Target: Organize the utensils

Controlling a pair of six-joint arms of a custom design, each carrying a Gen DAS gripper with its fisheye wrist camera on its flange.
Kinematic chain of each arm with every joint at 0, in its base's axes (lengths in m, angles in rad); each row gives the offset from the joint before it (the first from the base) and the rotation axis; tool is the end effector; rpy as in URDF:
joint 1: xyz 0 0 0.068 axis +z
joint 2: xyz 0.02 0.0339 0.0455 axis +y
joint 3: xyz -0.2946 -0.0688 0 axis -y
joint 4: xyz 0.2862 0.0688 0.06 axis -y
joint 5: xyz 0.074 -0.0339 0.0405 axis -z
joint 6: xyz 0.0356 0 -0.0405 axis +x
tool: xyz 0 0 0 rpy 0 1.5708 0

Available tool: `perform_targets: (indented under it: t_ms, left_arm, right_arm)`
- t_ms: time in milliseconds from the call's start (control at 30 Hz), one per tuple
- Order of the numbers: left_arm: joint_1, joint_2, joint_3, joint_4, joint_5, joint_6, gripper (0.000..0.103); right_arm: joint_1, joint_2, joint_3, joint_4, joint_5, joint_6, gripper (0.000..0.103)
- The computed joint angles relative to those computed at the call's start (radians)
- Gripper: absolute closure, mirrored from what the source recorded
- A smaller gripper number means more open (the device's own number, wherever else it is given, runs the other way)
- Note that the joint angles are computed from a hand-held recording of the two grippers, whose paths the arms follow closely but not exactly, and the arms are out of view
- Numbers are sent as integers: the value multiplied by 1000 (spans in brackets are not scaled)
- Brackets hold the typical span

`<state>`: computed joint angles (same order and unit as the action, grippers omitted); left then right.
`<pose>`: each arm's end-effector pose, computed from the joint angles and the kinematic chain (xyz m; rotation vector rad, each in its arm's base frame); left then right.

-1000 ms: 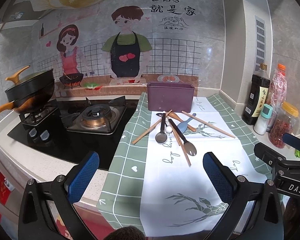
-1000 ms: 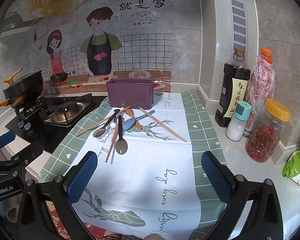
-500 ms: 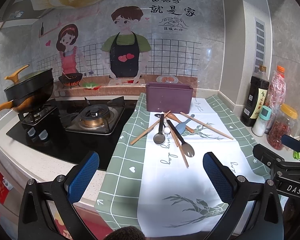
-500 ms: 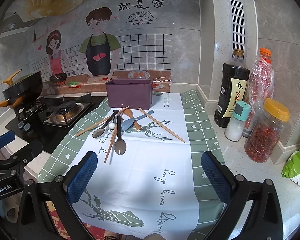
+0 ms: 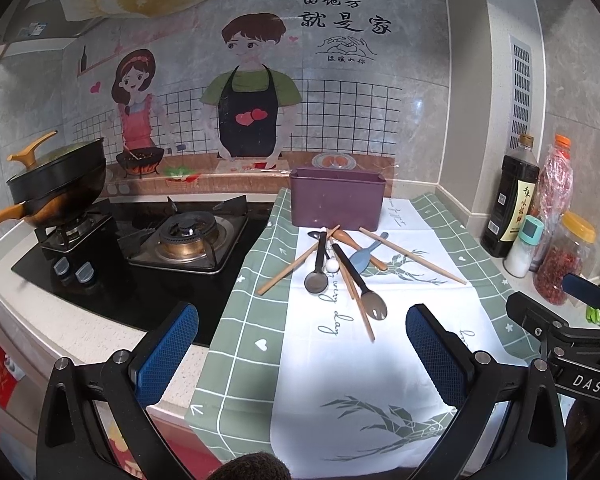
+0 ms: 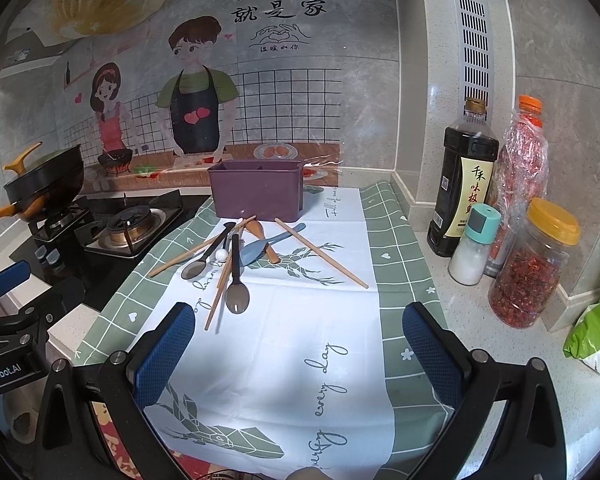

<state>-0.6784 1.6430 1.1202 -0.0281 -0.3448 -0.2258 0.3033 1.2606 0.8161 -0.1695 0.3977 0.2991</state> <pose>0.3274 -0.2484 0.2601 0.2695 2.0737 -0.1825 0.2919 0.0769 0.2636 0.2171 2.1208 -0.0818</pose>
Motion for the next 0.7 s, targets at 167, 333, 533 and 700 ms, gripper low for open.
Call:
perform_targets:
  t_ms: [167, 333, 533, 700]
  left_arm:
    - [17, -15, -17, 4, 13, 14, 0]
    - [25, 20, 47, -33, 22, 10, 0]
    - [72, 109, 159, -64, 77, 43, 0]
    - [111, 223, 312, -114, 120, 80, 0]
  right_arm:
    - [-15, 0, 1, 5, -17, -10, 0]
    - [-52, 24, 34, 8, -47, -31, 0]
    - [-74, 96, 104, 17, -48, -52, 0]
    - [-121, 194, 206, 9, -65, -79, 0]
